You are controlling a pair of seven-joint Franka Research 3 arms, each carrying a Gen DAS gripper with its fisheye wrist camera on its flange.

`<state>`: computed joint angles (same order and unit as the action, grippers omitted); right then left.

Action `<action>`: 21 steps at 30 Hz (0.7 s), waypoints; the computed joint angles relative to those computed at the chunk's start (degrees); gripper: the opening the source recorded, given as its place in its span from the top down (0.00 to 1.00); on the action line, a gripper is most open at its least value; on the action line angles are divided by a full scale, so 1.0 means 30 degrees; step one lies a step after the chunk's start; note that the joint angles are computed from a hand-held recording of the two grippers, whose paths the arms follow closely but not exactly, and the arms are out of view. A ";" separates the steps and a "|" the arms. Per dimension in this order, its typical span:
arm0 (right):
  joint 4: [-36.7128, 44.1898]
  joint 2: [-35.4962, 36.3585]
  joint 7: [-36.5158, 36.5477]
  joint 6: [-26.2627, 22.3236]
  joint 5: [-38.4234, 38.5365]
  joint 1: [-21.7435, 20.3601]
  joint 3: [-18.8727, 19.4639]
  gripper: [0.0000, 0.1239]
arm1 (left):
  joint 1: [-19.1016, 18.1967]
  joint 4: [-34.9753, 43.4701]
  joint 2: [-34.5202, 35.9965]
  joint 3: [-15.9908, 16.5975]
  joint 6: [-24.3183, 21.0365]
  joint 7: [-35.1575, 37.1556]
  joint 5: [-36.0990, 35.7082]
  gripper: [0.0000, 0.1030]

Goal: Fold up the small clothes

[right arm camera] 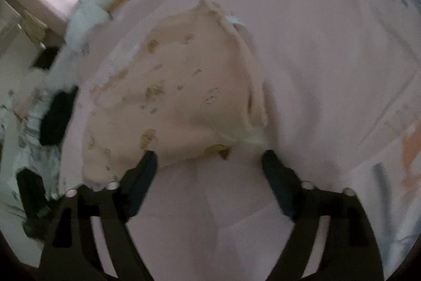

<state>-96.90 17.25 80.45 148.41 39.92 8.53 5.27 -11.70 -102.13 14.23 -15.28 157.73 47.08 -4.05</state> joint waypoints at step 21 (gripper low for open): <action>-0.1452 0.0051 -0.6657 0.4756 0.5703 -0.0034 0.1446 0.17 | -0.0822 -0.1458 0.0514 0.1071 0.5035 -0.2460 0.3844 0.16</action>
<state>-101.25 17.40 60.48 162.68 57.03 8.43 9.60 -14.17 -106.50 15.78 -12.07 172.84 39.70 7.48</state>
